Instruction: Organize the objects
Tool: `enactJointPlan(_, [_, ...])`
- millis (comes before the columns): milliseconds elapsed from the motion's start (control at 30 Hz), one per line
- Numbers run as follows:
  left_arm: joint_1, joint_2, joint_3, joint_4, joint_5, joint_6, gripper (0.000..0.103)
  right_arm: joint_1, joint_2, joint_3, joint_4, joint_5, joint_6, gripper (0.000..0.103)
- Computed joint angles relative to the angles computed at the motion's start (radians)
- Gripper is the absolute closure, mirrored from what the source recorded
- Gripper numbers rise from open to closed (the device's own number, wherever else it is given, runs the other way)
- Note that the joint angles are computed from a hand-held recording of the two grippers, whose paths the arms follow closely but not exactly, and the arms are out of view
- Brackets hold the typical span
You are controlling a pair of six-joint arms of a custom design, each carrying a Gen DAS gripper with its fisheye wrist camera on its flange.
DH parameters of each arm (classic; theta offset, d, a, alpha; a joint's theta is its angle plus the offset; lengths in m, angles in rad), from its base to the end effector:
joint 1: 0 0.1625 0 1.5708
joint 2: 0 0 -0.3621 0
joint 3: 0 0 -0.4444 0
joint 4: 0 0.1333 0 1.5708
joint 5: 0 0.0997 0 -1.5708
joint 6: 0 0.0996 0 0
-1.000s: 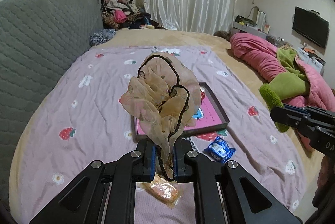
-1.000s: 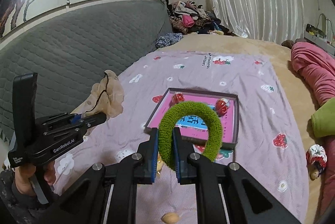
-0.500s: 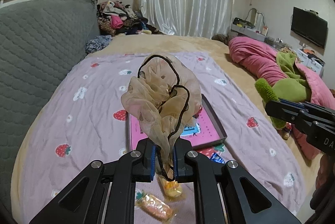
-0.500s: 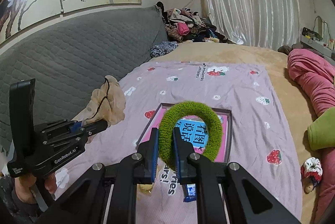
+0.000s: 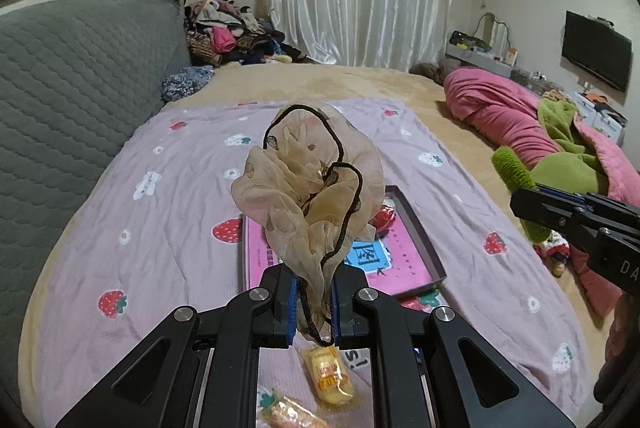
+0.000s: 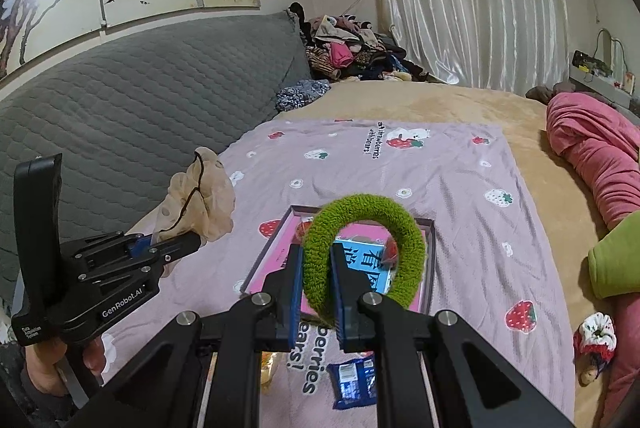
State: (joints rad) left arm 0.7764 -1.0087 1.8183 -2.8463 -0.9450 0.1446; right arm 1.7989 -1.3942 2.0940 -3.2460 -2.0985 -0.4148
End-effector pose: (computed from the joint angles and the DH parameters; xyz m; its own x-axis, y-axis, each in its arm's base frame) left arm -0.3115 -0.5746 0.1198 -0.6559 0.4800 -0.5826 0.7396 0.5627 -0.3691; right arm 0.2010 -0.4982 0.2670 -0.8054 -0.0273 0.5921 -0.4932 0.5849 -0.6439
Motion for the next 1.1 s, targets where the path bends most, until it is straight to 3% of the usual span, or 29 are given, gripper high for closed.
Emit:
enactJointPlan(800, [0.128,0.264,-0.174,-0.181,-0.017,0.112,0.090,-0.179,0.174,-0.092,-0.136,0.132,-0.119,0.090])
enactJointPlan(1100, [0.182,0.349,-0.245,-0.183,-0.053,0.105,0.090,-0.231,0.206,-0.103,-0.167,0.186,-0.144,0.090])
